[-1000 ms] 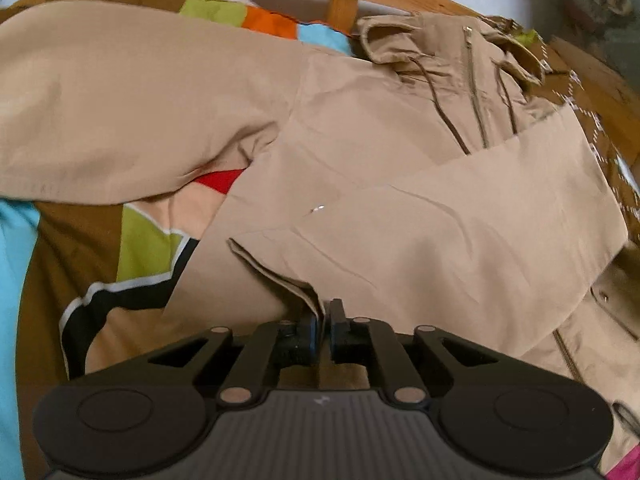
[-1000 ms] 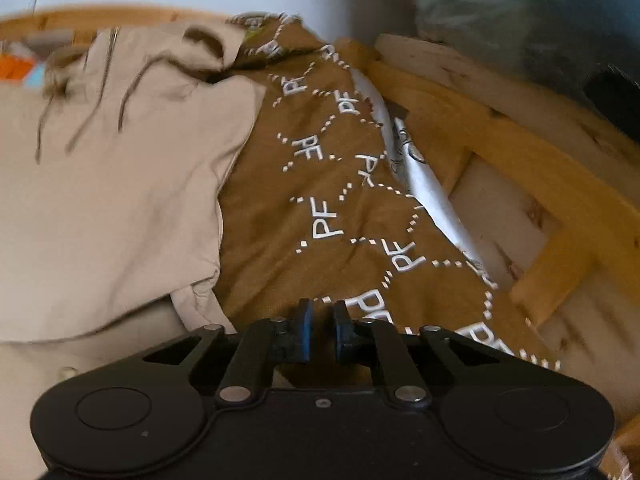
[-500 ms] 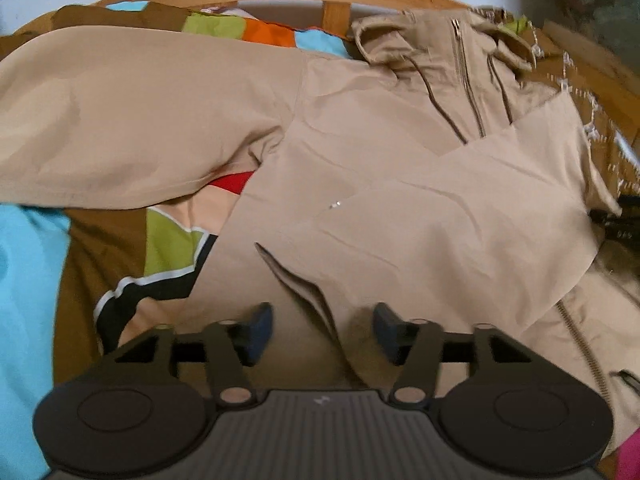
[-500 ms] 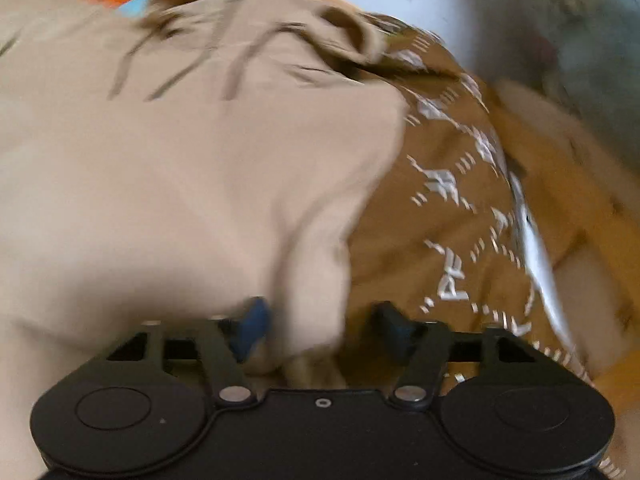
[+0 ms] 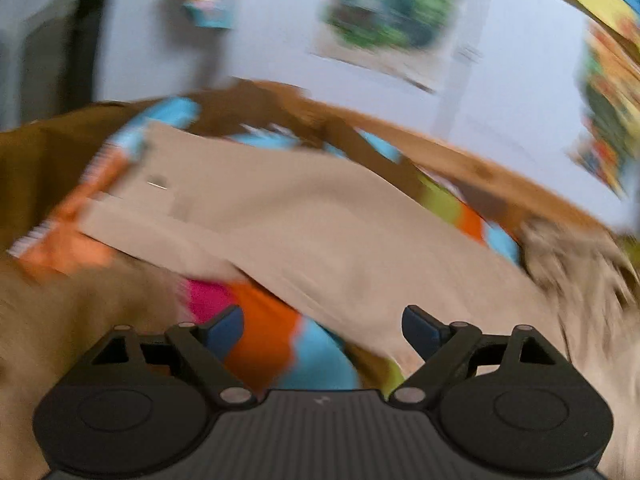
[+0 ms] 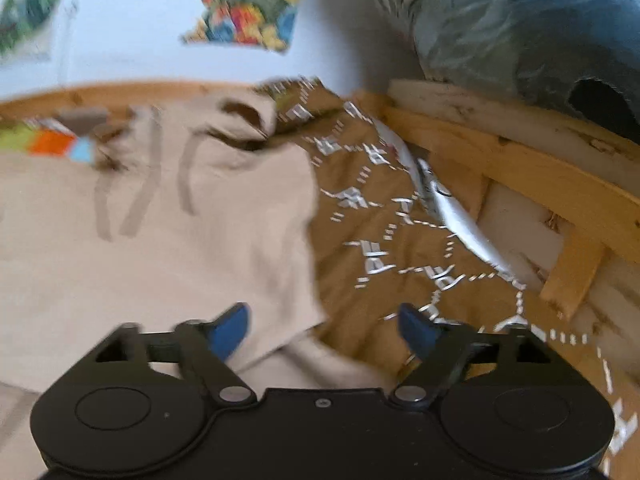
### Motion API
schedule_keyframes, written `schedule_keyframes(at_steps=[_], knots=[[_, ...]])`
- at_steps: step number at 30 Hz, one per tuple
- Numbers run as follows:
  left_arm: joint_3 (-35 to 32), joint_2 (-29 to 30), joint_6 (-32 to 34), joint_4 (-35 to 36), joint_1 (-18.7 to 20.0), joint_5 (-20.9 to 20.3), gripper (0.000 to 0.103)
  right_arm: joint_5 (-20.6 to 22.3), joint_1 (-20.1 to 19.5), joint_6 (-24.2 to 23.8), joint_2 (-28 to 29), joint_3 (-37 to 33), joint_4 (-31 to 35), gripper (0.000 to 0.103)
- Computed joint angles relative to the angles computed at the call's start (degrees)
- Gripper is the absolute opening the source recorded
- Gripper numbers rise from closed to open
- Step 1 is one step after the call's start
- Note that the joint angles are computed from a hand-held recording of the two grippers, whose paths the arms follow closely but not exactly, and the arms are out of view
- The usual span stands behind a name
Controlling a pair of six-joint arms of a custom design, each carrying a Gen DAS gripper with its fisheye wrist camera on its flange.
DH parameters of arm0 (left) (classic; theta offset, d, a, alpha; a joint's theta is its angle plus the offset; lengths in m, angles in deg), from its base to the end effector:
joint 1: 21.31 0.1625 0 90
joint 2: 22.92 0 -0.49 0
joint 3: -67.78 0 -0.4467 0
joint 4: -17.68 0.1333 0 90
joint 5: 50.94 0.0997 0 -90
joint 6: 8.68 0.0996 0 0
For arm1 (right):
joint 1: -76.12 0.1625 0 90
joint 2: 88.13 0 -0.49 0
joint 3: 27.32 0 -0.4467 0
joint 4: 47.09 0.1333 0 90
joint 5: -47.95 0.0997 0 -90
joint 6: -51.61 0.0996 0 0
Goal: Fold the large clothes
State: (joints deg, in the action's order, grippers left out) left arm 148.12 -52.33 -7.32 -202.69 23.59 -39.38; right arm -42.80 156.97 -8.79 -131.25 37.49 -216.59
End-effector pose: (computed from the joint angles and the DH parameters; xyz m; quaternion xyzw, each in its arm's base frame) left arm -0.3379 -0.6626 0.1580 -0.2631 0.6422 -0.5970 0.4025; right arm -0.0144 -0.9195 0.3637 0.3757 -0.7907 0.3938 0.2804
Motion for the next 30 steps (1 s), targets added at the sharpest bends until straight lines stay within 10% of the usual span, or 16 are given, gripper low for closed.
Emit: schedule_keyframes(at_steps=[5, 10, 18, 30], knots=[[-0.2, -3.7, -3.5, -6.3, 1.7, 2.8, 0.086, 8.1, -1.4, 7.6, -9.6, 14.0, 1.6, 0.102], [-3.4, -4.8, -2.8, -13.6, 4.4, 5.3, 0.075, 11.2, -0.9, 1.7, -11.9, 17.2, 7.6, 0.102], [-2.2, -3.8, -17.0, -5.5, 4.7, 8.9, 0.004, 10.8, -1.2, 4.5, -12.2, 17.1, 13.4, 0.102], [3.7, -4.7, -36.4, 17.6, 1.8, 11.0, 0.0, 14.4, -1.7, 4.0, -13.6, 18.1, 14.5, 0.102]])
